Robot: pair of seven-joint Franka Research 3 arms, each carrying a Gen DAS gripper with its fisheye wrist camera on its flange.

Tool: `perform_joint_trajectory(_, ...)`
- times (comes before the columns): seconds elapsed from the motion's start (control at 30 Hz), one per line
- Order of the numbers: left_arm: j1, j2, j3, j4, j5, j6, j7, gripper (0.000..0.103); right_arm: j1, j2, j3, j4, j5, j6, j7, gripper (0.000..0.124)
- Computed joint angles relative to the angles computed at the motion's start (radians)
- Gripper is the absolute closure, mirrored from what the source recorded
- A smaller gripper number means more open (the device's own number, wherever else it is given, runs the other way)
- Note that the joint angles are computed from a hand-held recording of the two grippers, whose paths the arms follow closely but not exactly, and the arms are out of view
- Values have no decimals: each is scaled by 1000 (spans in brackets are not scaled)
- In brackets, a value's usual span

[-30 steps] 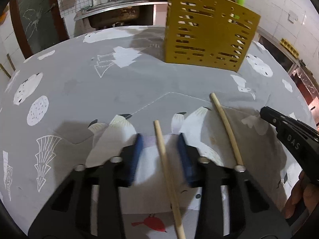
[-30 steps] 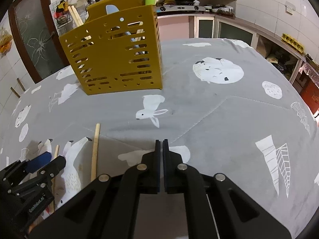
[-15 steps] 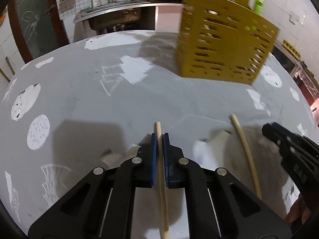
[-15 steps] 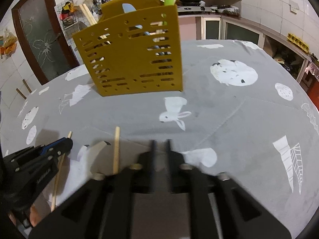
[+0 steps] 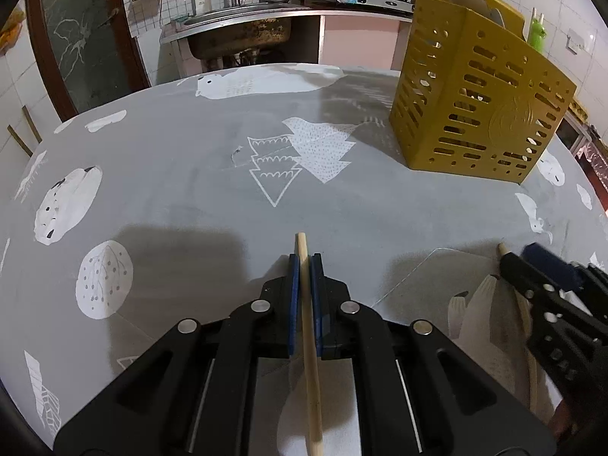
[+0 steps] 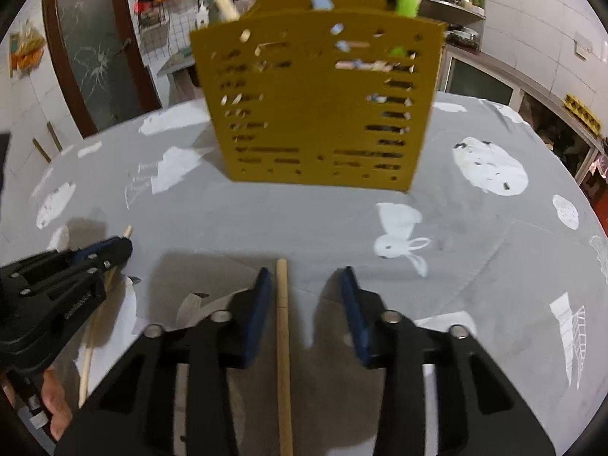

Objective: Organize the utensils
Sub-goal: 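Grasp the second wooden chopstick with the left tool while the right tool holds its chopstick, then lift both chopsticks and carry them over the yellow holder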

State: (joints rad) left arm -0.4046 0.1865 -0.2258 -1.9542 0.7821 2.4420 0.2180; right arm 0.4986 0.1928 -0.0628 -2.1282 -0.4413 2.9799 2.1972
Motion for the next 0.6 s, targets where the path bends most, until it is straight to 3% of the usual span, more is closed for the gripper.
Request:
perform_joint_trajectory(0.1,-2,3,1,3,7,-4,-3,98,40,16,-45,16,-95,-3,85,109)
perform_joint_trajectory(0.17,-4,6,1,6,11,-9,-3,98,35,18,-42,15,-101,7,93,116)
perform_joint_trajectory(0.3,-10,7,1,12,19,-25,-9,98,22,14,-32,12,-90,11,87,116)
perform_joint_trajectory(0.6,-27,-20,-8,19,81,-7,-69,99,18,-33,-76,-26,-192,69,200,118)
